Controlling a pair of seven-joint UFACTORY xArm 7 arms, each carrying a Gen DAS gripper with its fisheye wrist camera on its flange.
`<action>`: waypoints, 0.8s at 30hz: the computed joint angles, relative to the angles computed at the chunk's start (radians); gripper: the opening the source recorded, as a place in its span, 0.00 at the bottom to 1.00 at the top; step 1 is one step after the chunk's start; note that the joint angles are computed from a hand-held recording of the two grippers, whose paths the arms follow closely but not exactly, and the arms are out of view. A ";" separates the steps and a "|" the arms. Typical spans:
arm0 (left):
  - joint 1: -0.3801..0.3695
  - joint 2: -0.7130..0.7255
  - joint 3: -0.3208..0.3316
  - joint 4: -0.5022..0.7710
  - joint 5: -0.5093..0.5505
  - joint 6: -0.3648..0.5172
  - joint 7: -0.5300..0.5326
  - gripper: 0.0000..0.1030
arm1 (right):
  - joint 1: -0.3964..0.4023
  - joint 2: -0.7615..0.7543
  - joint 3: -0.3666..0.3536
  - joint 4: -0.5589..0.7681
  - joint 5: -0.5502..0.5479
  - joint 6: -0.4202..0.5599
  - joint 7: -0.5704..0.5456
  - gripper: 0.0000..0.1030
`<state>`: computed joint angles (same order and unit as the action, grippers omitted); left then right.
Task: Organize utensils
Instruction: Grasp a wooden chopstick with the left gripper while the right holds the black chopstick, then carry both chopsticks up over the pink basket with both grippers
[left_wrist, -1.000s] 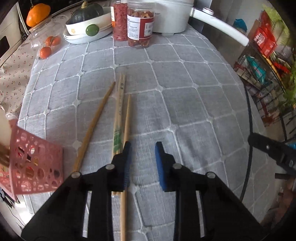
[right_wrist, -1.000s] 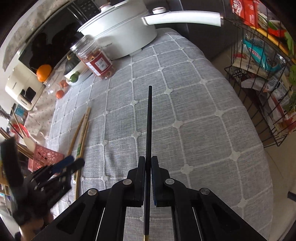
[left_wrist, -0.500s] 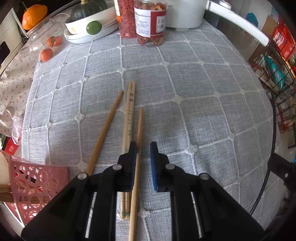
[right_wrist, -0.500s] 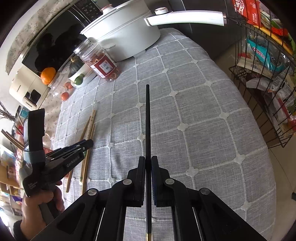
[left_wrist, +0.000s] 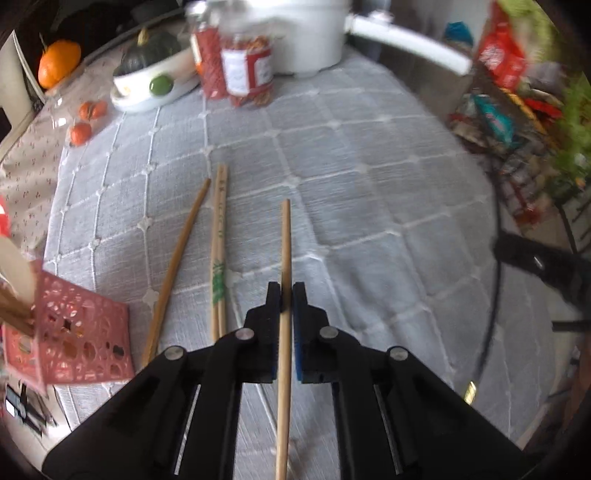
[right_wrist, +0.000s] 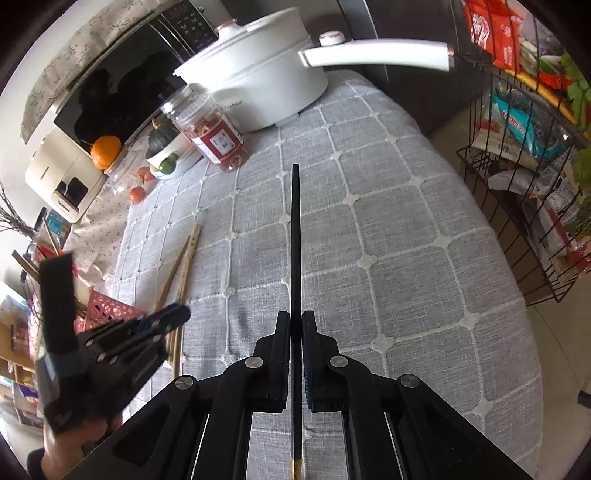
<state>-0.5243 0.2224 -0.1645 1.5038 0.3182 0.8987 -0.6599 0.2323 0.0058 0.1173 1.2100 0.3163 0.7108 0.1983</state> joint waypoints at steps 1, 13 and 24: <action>-0.005 -0.035 -0.004 -0.036 0.012 -0.026 -0.003 0.07 | 0.000 -0.010 0.000 -0.008 -0.003 -0.010 0.004 0.06; 0.111 -0.449 -0.077 -0.410 0.015 -0.398 -0.036 0.07 | 0.022 -0.188 0.019 -0.103 -0.114 -0.135 0.074 0.06; 0.292 -0.670 -0.147 -0.540 -0.007 -0.659 -0.049 0.07 | -0.001 -0.241 0.105 -0.056 -0.436 -0.317 0.307 0.06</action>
